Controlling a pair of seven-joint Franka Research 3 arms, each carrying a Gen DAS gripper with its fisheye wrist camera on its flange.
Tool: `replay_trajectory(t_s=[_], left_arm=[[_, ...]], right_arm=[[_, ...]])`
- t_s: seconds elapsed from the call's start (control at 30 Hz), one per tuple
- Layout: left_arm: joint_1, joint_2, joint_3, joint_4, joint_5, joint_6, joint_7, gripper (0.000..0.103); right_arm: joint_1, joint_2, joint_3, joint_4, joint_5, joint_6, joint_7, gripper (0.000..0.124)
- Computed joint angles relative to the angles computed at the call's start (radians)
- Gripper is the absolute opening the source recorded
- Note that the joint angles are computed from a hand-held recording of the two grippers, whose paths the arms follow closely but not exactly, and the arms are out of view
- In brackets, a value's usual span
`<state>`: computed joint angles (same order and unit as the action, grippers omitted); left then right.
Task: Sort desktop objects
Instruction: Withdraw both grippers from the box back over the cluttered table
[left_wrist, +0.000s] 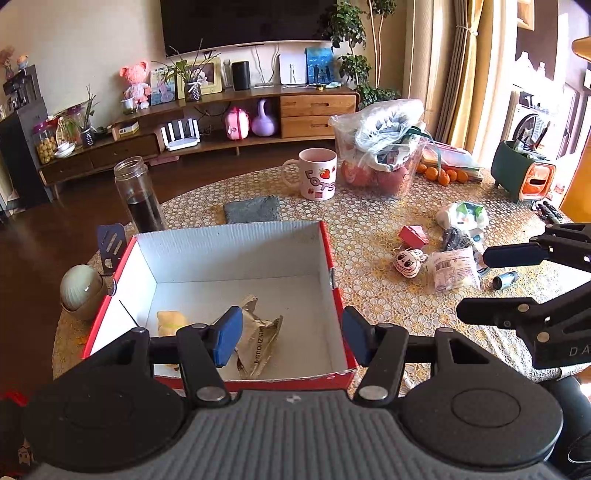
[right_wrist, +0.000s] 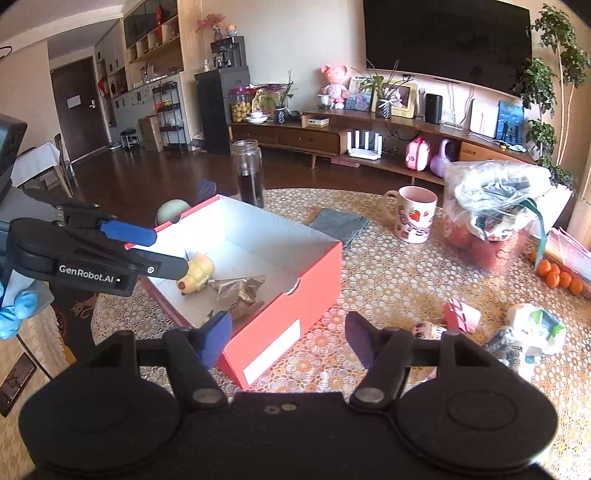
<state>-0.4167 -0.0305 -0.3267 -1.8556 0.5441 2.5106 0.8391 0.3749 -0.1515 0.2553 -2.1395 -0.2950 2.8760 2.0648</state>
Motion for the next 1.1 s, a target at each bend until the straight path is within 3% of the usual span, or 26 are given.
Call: replay_trajectory(t_s=[0.17,0.23,0.57,0.8,1.1], left_arm=[[-0.028,0.023,-0.022,0.016,0.074,0.010,-0.048,0.058],[-0.043,0.043,-0.027,0.031,0.103,0.014,-0.070,0.062],[-0.147,0.175,-0.016,0.152,0.175,0.015,-0.137,0.063],[-0.221,0.266,0.009,0.247,0.227,-0.011,-0.171,0.068],[-0.305,0.399,0.047,0.398,0.220,-0.056,-0.152,0.081]], right_arm=[[-0.077,-0.092,0.034,-0.105,-0.083,0.049,0.123,0.069],[-0.082,-0.129,0.028,-0.149,-0.047,0.070,0.113,0.071],[-0.318,-0.314,0.186,-0.332,-0.058,0.123,0.226,0.074],[-0.396,-0.440,0.225,-0.455,0.009,0.142,0.213,0.085],[-0.486,-0.527,0.276,-0.559,0.082,0.182,0.165,0.089]])
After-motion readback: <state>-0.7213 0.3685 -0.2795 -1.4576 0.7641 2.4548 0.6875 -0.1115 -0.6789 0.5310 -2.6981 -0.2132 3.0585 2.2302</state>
